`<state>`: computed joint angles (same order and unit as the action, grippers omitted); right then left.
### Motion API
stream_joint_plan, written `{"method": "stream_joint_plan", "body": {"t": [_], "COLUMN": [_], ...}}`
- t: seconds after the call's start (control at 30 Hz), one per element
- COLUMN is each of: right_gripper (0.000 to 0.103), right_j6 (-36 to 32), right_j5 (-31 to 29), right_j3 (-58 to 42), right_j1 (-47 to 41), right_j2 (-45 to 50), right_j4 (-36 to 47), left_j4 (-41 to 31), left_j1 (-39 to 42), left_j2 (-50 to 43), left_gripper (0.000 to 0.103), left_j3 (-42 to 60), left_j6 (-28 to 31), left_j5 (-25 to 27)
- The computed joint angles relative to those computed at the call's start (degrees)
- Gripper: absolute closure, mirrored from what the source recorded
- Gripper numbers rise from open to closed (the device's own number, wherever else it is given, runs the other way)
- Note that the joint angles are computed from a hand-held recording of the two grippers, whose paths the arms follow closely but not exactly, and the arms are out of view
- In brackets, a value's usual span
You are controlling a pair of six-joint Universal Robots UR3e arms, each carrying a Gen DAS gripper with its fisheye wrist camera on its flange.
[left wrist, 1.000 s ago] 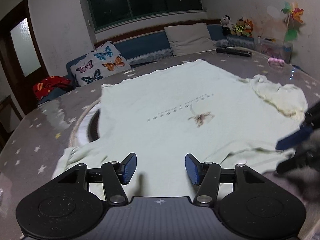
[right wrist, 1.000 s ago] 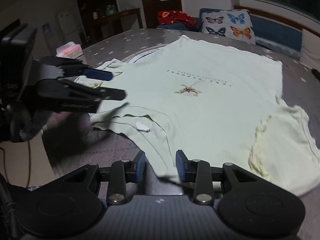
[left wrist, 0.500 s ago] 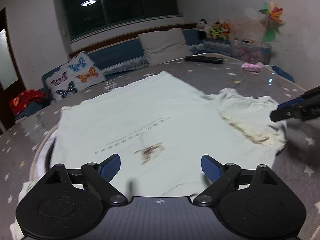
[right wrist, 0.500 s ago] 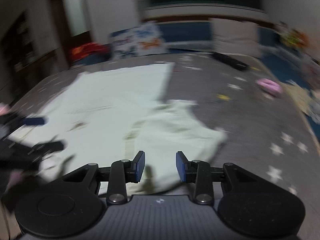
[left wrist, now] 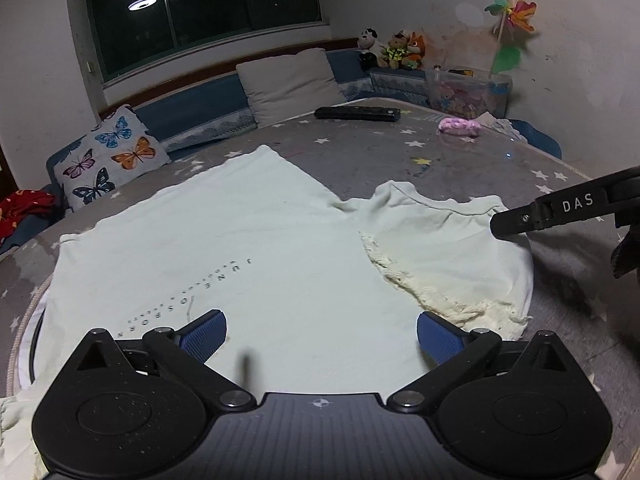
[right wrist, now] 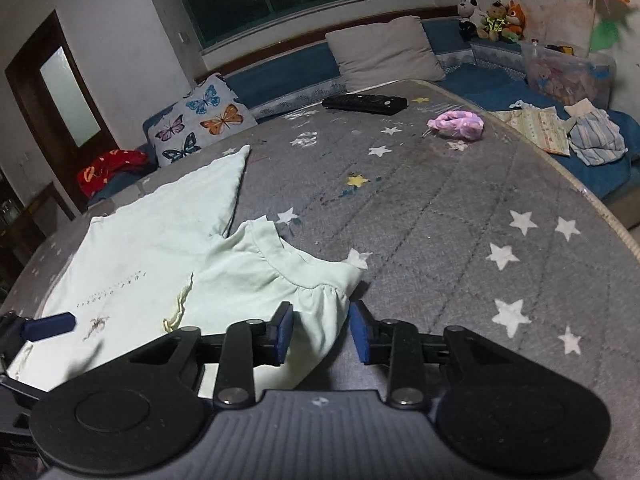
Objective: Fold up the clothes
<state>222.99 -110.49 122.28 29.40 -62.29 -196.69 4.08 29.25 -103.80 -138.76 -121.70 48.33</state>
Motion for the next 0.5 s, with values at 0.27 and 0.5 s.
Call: {"method": "stream_joint_plan", "body": {"t": [0.27,0.5], "right_gripper": [0.089,0.1], "right_j6": [1.2,2.6], "right_j5": [0.4,4.1], "right_j3": [1.3,4.7], "right_j1": [-0.6,-2.3], "right_j2": [0.5,-0.2], "right_j4": [-2.8,-9.8], "left_j4": [0.1,-0.4], "left_j1": [-2.4,-4.1], "left_j2": [-1.7,-2.2], "left_gripper": [0.0,0.0], "left_j3": [1.4,2.0], "left_j6": [-2.0,-2.3], "left_j5": [1.3,2.3]}}
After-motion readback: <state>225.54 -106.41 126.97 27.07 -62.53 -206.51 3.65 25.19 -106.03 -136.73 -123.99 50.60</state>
